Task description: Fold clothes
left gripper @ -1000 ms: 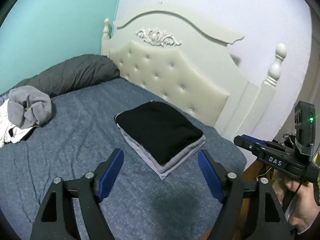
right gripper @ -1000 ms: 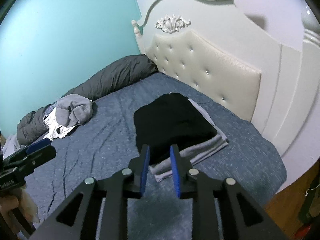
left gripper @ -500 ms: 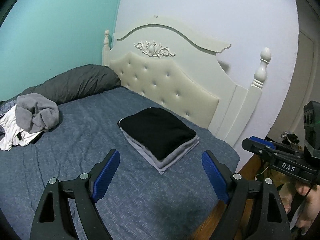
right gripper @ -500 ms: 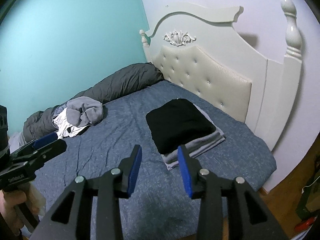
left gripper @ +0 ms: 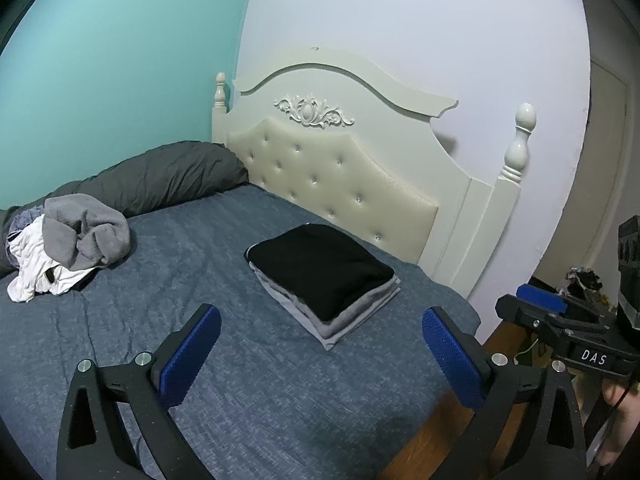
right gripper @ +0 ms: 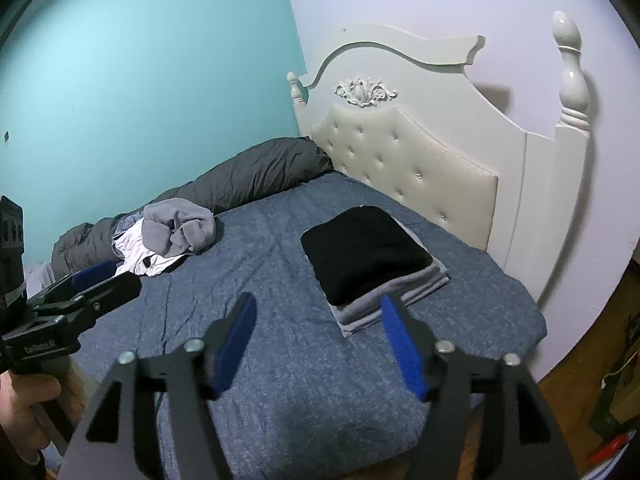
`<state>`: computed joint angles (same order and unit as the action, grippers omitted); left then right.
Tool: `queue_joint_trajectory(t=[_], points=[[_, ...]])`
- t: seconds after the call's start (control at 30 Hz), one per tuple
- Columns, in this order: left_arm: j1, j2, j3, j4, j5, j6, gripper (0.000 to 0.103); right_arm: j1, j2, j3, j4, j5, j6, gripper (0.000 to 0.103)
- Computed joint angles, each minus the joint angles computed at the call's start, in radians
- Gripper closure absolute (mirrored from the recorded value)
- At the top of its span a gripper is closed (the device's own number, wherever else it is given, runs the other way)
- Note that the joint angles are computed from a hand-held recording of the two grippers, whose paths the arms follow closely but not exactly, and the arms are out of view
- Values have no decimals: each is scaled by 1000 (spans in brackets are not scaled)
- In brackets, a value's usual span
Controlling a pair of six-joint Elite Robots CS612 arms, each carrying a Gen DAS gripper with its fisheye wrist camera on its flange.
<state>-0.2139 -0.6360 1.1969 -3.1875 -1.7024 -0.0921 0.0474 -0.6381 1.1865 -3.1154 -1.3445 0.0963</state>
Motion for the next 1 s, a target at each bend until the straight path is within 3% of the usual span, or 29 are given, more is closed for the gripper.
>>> queue_joint_trajectory(t=[0.2,0.3,0.37,1.0], points=[[2,-13,26,-13,-5,-7,0,8,-14,33,-24,-60,5,18],[1,-21,40,-20,-3,-5,0,8,-21,51,-38,-66,11,14],[0,-26,49,-22,-5,-4,0,8,-26,63,-50,-66,13,7],[-1,-59,113,-37,32,-14,0,17,-48,115,-107,-81,7,1]])
